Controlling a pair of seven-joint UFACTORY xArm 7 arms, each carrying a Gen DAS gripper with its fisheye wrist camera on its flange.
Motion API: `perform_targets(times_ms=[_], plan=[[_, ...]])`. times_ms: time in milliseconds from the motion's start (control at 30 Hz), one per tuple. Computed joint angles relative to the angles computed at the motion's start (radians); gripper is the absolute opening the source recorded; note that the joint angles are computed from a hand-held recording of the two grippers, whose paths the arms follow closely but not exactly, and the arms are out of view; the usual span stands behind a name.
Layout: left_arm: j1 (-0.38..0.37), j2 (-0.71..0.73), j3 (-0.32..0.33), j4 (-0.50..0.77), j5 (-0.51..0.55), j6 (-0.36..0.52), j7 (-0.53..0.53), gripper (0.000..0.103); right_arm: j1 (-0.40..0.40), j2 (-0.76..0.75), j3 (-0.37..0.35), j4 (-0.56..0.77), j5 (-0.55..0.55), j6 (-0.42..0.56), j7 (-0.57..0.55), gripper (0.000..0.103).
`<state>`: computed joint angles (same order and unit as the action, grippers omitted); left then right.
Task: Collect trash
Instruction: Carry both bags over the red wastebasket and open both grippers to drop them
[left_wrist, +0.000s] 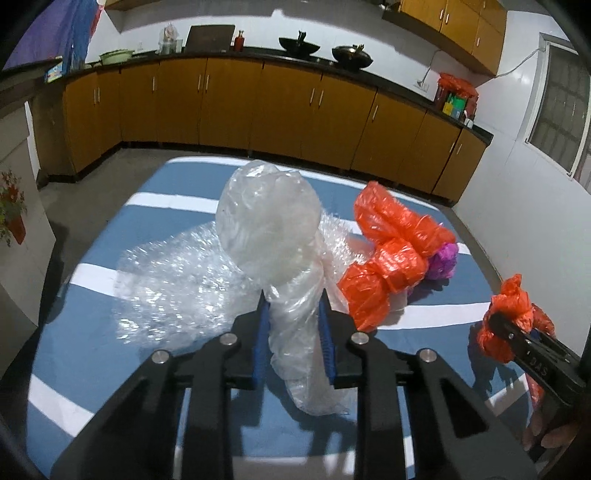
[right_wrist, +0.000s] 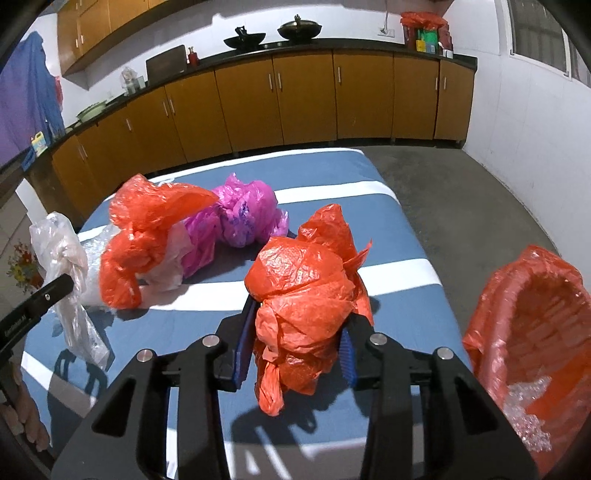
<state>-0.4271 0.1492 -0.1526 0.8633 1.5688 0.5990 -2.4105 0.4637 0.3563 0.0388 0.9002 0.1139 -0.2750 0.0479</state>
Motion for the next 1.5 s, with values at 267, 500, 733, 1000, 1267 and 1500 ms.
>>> perform_targets(times_ms=[267,500,733,1000,1267,1500], plan=[[-0.021,-0.104,-0.039,-0.068,-0.031,0.052,0.002,0.025,-0.043,-0.128,0.03,-0.134,0.006,-0.063,0.0,0.039],[-0.052,-0.139,-0.084,-0.059,-0.058,0.095,0.04,0.025,-0.031,-0.227,0.031,-0.228,0.108,-0.114,-0.088,0.039],[-0.092,-0.109,-0.104,0.01,-0.053,0.111,0.079,0.025,-0.094,-0.319,0.073,-0.327,0.152,-0.148,-0.127,0.039],[-0.146,-0.03,-0.098,0.126,-0.018,0.084,0.113,0.025,-0.16,-0.392,0.095,-0.405,0.188,-0.18,-0.157,0.039],[-0.197,0.073,-0.073,0.261,0.015,0.023,0.157,0.025,-0.24,-0.457,0.079,-0.474,0.1,-0.201,-0.074,0.039],[-0.252,0.174,-0.04,0.393,0.027,-0.04,0.216,0.025,-0.297,-0.479,0.057,-0.509,0.045,-0.216,-0.026,0.039]])
